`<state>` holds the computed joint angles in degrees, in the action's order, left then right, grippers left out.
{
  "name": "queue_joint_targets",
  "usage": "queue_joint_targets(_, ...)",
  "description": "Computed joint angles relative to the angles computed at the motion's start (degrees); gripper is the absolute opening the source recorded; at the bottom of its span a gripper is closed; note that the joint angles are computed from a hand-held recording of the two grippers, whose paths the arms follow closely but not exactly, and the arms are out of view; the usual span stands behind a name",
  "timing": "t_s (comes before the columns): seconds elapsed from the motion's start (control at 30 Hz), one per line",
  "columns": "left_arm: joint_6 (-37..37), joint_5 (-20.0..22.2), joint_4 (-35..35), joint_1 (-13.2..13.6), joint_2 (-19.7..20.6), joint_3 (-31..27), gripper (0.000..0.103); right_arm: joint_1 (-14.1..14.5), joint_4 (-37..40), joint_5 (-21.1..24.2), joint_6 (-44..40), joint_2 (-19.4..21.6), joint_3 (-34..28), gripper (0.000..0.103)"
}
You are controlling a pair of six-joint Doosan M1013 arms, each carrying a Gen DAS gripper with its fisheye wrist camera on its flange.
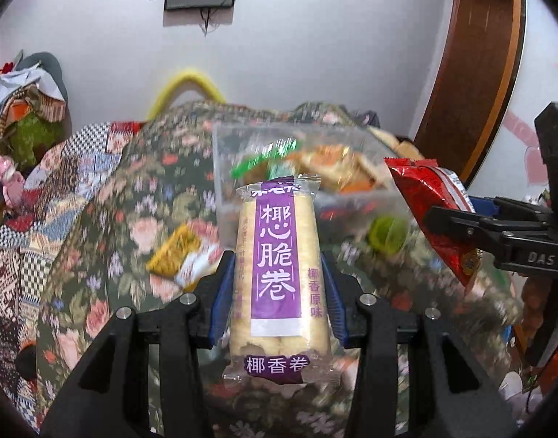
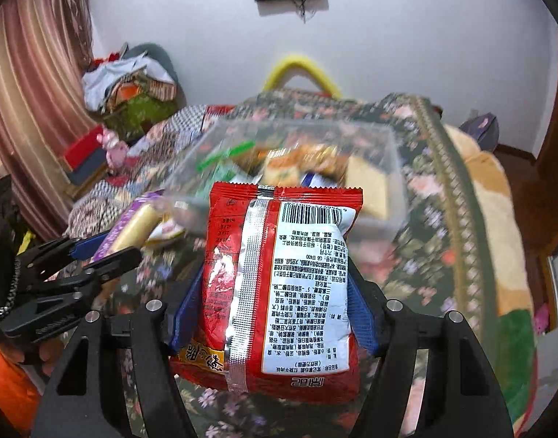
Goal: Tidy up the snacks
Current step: 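Lower coconut roll and red chip bag into the clear box, opening both tools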
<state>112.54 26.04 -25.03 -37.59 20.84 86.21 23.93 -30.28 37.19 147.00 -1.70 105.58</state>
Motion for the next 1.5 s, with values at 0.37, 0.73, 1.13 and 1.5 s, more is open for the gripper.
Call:
queue_joint_targets(0.37, -2.88, 0.57, 0.69, -1.32, 4.01, -8.71, 0.045, -3.31, -5.7, -1.22, 1.94, 0.06, -1.56, 0.066)
queue_joint_targets(0.73, -5.93, 6.79, 2.4, -2.0, 11.57, -19.98, 0.045, -8.39, -1.39, -3.22, -2.94, 3.54, -4.2, 0.066)
queue_joint_targets(1.13, -10.36, 12.03, 6.99, -2.87, 16.54, -26.35, 0.045, -11.97, 11.48, -3.93, -15.52, 6.45, -5.76, 0.067)
queue_joint_targets(1.5, -5.01, 7.53, 4.24, -2.22, 11.56, -20.73, 0.046, -10.11, 6.5, -4.81, -12.76, 3.25, -4.54, 0.069)
